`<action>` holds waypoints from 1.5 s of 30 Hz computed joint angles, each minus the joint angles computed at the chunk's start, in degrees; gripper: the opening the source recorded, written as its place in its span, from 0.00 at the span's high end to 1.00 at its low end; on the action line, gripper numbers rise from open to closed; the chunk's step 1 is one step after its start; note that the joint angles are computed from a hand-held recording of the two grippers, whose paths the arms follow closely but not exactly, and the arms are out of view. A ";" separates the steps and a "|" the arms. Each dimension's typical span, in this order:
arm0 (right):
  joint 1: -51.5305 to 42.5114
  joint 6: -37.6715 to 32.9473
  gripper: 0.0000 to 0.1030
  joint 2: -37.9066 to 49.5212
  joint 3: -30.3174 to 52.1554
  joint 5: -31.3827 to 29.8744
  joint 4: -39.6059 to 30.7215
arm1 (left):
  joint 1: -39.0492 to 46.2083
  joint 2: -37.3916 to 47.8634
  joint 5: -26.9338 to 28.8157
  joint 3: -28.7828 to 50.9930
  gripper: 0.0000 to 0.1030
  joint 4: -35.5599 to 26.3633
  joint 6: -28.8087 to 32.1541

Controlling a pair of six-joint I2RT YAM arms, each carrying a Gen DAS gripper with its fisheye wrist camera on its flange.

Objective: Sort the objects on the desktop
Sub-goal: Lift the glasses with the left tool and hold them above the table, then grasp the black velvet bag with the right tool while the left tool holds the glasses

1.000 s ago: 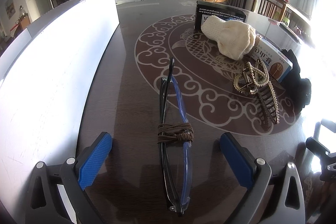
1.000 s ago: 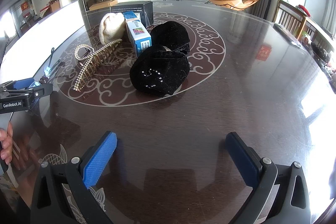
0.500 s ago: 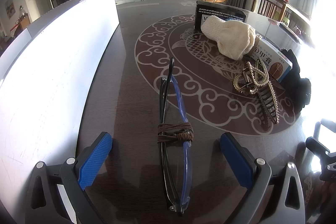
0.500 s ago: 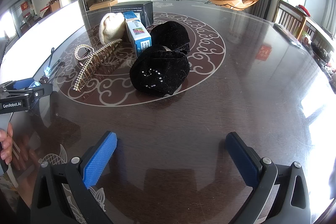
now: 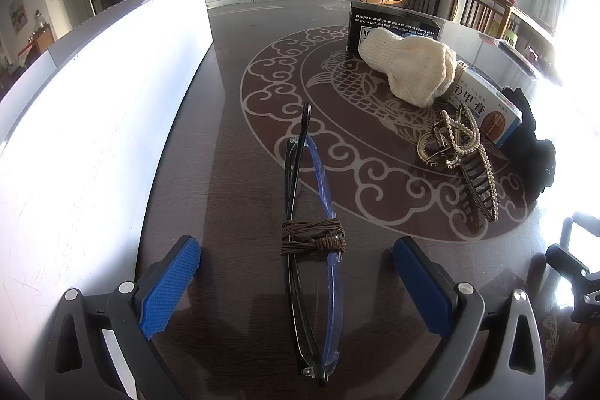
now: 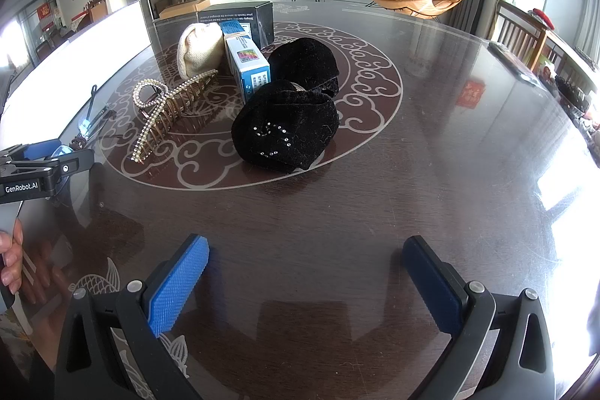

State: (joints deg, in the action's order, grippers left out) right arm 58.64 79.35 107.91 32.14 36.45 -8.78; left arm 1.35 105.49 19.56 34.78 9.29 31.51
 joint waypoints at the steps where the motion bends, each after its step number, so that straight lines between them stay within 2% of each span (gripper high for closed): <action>1: -0.01 -0.01 0.00 -0.02 0.01 0.00 -0.03 | 0.00 0.00 0.00 0.00 0.00 0.00 0.00; 17: 0.23 -0.83 0.00 -0.61 -0.83 -0.12 1.58 | 0.10 0.04 0.12 -0.05 0.00 0.09 0.00; 20: -0.78 -4.34 0.00 -4.93 -3.90 0.15 5.83 | 0.64 -1.02 0.41 -0.75 0.00 -0.38 0.40; 23: -6.78 -12.83 0.00 -10.35 -4.25 -1.01 6.49 | 0.77 -1.30 0.51 -0.87 0.00 -0.58 0.56; 24: -11.05 -18.27 0.00 -10.71 -2.94 -3.97 6.77 | 0.73 -1.32 0.49 -0.89 0.00 -0.57 0.54; 26: -16.42 -25.45 0.06 -8.75 -0.58 -9.42 8.45 | 0.75 -1.22 0.51 -0.81 0.00 -0.56 0.55; 27: -19.06 -28.65 0.16 -6.53 1.36 -12.37 8.97 | 0.75 -1.22 0.51 -0.81 0.00 -0.56 0.55; 28: -20.60 -30.13 0.30 -4.64 2.97 -14.09 8.79 | 0.74 -1.17 0.51 -0.78 0.00 -0.56 0.55; 30: -22.26 -31.35 0.47 -2.29 4.36 -14.91 9.70 | 0.74 -1.13 0.51 -0.75 0.00 -0.55 0.54; 31: -22.04 -31.26 0.58 -2.50 3.92 -14.30 10.34 | 0.72 -1.19 0.50 -0.79 0.00 -0.57 0.53; 32: -21.62 -30.63 0.61 -3.26 2.52 -14.42 11.69 | 0.73 -1.11 0.52 -0.75 0.00 -0.53 0.55; 36: -12.10 -17.99 0.62 -11.03 -5.66 -15.36 14.08 | 0.86 -1.22 0.78 -0.85 0.00 -0.74 0.95; 38: -3.77 -10.25 0.61 -12.88 -6.37 -12.90 10.30 | 1.03 -1.17 1.21 -0.57 0.00 -1.76 2.28; 39: 0.88 -6.24 0.58 -13.09 -5.40 -10.89 6.56 | 1.45 -1.38 1.78 -0.21 0.00 -3.47 4.37; 41: 5.61 -1.70 0.41 -13.18 -3.92 -8.86 1.77 | 2.30 -1.75 2.60 1.25 0.00 -8.43 8.82; 42: 7.06 0.04 0.30 -12.89 -3.35 -8.77 0.02 | 2.47 -1.71 2.65 1.64 0.00 -9.67 9.86; 45: 7.00 -0.66 0.27 -11.61 -2.64 -8.87 -0.91 | 1.12 -1.54 0.69 2.57 0.00 -10.81 8.98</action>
State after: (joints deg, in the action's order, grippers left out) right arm 65.64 78.70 96.30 29.50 27.58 -9.68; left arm 2.46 103.95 20.25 37.35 -1.53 40.49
